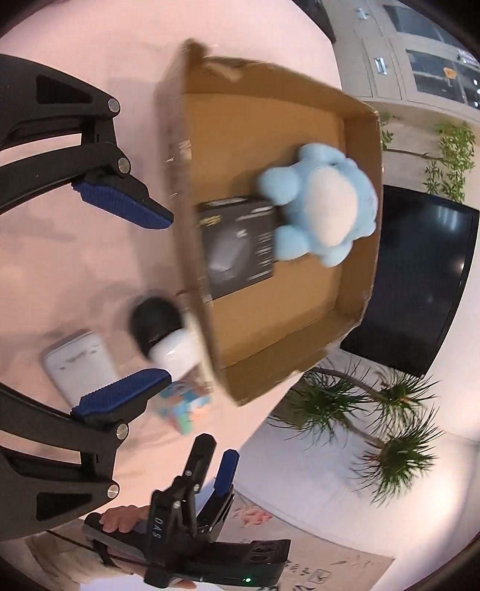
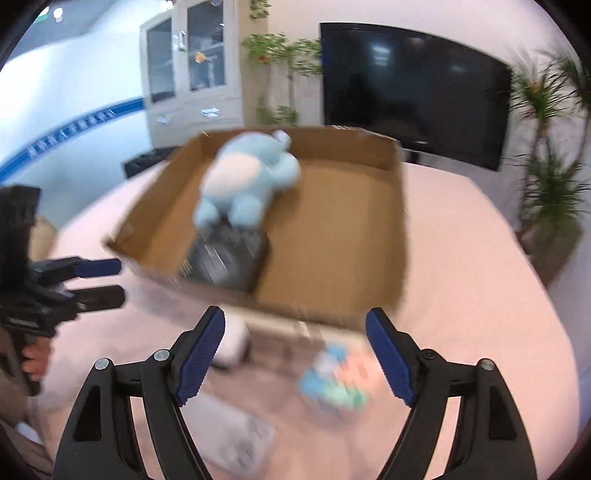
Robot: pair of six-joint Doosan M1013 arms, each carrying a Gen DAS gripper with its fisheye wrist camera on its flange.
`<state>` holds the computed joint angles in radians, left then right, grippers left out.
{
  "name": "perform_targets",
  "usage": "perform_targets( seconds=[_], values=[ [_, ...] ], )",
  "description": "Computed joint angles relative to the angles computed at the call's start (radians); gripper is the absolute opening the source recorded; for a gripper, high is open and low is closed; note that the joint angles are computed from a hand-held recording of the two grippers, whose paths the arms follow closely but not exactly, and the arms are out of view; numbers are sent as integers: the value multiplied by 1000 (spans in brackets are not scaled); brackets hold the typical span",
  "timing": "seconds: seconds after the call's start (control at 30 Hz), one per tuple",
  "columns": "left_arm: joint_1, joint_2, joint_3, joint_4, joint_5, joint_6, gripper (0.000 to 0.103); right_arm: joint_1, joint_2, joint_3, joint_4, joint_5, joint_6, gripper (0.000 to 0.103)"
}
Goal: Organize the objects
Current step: 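Move the right gripper to the white earbud case on the table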
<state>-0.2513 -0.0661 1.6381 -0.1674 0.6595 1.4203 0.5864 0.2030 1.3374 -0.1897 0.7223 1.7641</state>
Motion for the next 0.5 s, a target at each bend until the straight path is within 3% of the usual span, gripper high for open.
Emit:
perform_targets(
  seconds=[0.1,0.2,0.27,0.4,0.5],
  values=[
    [-22,3,9,-5,17,32,78,-6,-6,35,50,-1,-18,78],
    [-48,1,13,69,17,-6,78,-30,-4,53,204,-29,-84,78],
    [-38,-2,15,42,13,11,78,-36,7,46,292,-19,-135,77],
    [-15,-10,19,20,8,-10,78,-25,20,40,317,-23,-149,77],
    [0,-12,22,31,12,-42,78,4,42,17,222,-33,-82,76]
  ],
)
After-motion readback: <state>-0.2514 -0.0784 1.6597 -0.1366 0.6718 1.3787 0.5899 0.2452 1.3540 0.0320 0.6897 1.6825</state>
